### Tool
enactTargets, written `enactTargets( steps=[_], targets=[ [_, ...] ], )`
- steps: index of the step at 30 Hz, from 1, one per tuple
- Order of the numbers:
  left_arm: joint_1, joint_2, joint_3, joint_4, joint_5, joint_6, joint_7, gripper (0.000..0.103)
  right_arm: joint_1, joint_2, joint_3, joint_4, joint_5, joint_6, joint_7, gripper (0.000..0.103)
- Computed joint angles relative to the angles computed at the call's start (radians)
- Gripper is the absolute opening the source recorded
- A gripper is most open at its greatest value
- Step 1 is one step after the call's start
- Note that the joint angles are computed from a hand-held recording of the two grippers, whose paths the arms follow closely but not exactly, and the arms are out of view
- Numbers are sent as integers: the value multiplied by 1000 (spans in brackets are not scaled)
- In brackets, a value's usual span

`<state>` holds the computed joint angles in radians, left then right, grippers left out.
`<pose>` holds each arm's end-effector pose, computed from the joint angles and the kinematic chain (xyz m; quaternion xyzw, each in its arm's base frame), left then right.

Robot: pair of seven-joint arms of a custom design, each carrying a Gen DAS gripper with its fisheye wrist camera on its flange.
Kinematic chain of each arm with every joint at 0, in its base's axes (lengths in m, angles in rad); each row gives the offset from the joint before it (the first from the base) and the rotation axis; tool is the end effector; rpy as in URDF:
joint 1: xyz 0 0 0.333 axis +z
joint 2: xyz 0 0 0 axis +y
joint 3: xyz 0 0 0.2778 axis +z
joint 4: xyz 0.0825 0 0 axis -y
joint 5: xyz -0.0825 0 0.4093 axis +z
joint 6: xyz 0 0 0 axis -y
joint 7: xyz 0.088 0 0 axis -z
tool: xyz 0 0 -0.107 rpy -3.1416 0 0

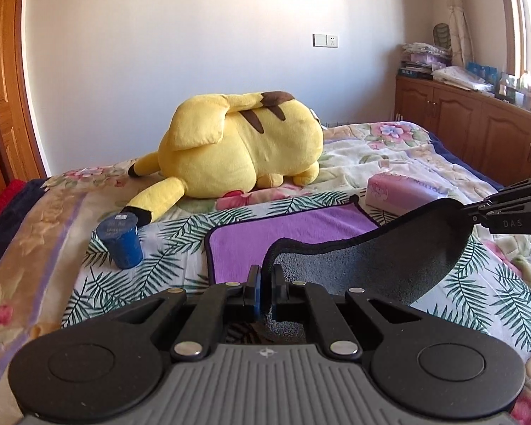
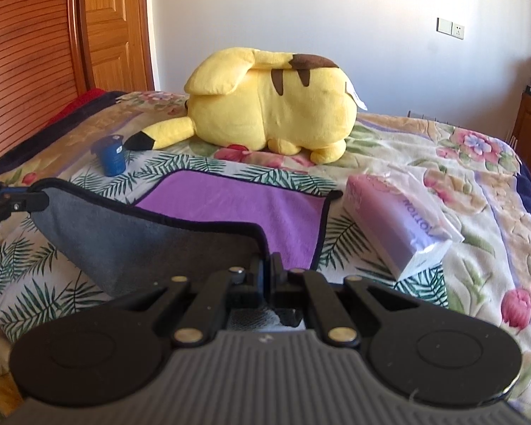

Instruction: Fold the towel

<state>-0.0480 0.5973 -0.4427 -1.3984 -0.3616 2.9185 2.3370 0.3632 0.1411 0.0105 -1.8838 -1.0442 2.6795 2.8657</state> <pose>0.7175 -0.2649 0.4510 -0.3495 0.7979 -0.4334 0.2309 0.5982 0.2631 0.4459 -0.5946 0.6661 -0.3394 0.2958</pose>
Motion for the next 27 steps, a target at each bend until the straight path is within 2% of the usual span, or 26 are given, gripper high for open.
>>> enactTargets(
  steps=[16, 27],
  targets=[
    [-92, 148, 70, 263, 106, -74, -75, 0, -5, 37, -21, 56, -1, 10, -42, 4],
    [-164, 315, 111, 550, 183, -153, -89, 0, 4, 92, -58, 129, -19, 16, -56, 4]
  ],
)
